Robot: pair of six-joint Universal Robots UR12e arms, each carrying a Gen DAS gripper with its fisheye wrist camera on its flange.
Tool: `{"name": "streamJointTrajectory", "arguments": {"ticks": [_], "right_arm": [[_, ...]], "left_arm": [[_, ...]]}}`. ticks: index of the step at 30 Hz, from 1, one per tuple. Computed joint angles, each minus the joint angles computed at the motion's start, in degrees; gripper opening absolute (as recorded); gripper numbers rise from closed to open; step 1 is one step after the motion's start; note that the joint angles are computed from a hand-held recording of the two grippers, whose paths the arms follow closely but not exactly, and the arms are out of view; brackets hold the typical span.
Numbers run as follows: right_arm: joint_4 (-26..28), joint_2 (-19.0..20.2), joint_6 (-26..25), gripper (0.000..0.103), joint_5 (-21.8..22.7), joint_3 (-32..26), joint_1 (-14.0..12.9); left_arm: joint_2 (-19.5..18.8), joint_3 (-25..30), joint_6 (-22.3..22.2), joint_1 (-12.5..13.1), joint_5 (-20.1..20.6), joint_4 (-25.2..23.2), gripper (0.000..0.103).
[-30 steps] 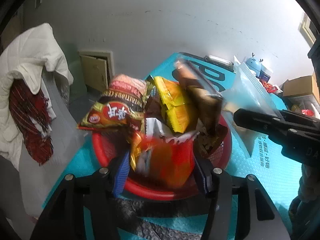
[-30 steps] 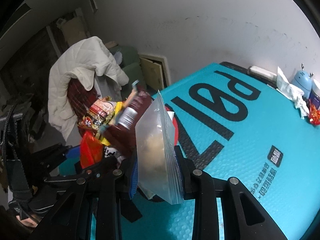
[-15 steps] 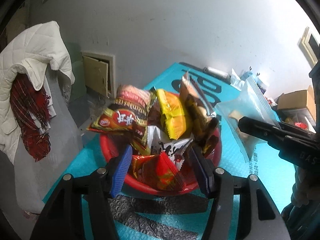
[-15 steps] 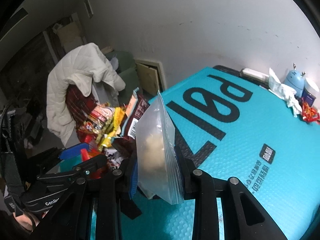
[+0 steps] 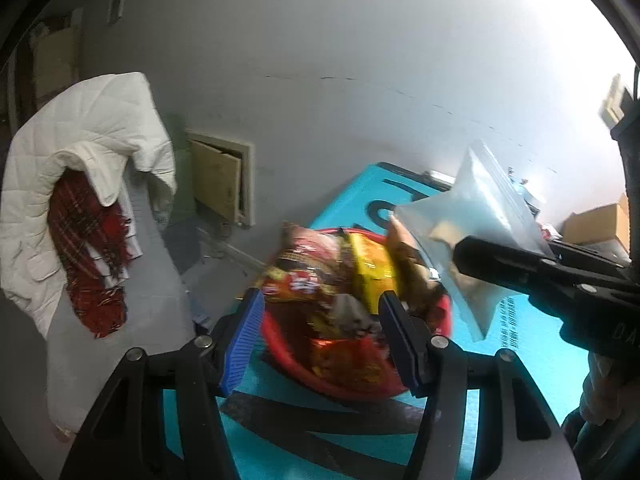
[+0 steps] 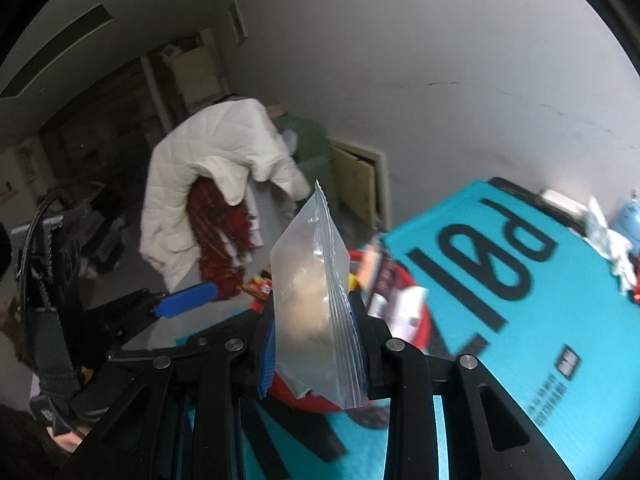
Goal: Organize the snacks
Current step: 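Lower both bags into the basket and open both tools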
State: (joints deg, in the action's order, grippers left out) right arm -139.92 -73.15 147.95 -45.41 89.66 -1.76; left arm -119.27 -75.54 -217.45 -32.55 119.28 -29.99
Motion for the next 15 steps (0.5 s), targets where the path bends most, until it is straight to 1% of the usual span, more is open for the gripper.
{"name": "streamJointTrajectory", "arguments": {"ticks": [2, 5, 6, 7, 8, 9, 11, 15], "right_arm": [[4.5, 1.14, -2.31, 0.031, 2.09, -1.78, 0.68], [6.54, 2.55, -3.6, 0.033, 1.45, -3.31, 1.83], [7.15, 2.83, -3.94, 0.036, 0.57, -3.67, 2.15], [7.64, 3.1, -4.16, 0.04, -0.26, -3.98, 2.45], [7.37, 3.26, -3.76, 0.055, -0.82, -4.01, 2.59], [6.74, 3.3, -3.19, 0.065, -1.08, -3.85, 2.61], [5.16, 3.12, -2.54, 0.066, -1.02, -3.21, 2.42], [2.07, 2.58, -1.95, 0.066, -2.39, -2.16, 2.1]], "left_arm": [[0.35, -0.38, -1.44, 0.21, 0.85, -1.09, 0.059], [0.84, -0.96, -3.07, 0.65, 0.86, -2.9, 0.058], [0.92, -1.08, -3.35, 0.8, 0.53, -3.45, 0.058], [0.98, -1.24, -3.6, 0.93, 0.34, -3.83, 0.058], [0.95, -1.29, -3.99, 1.0, 0.31, -4.21, 0.058], [0.93, -1.33, -3.98, 1.04, 0.06, -4.41, 0.058], [0.89, -1.47, -4.07, 1.23, -0.91, -4.31, 0.058], [0.44, -1.2, -3.47, 1.47, -3.02, -3.48, 0.058]]}}
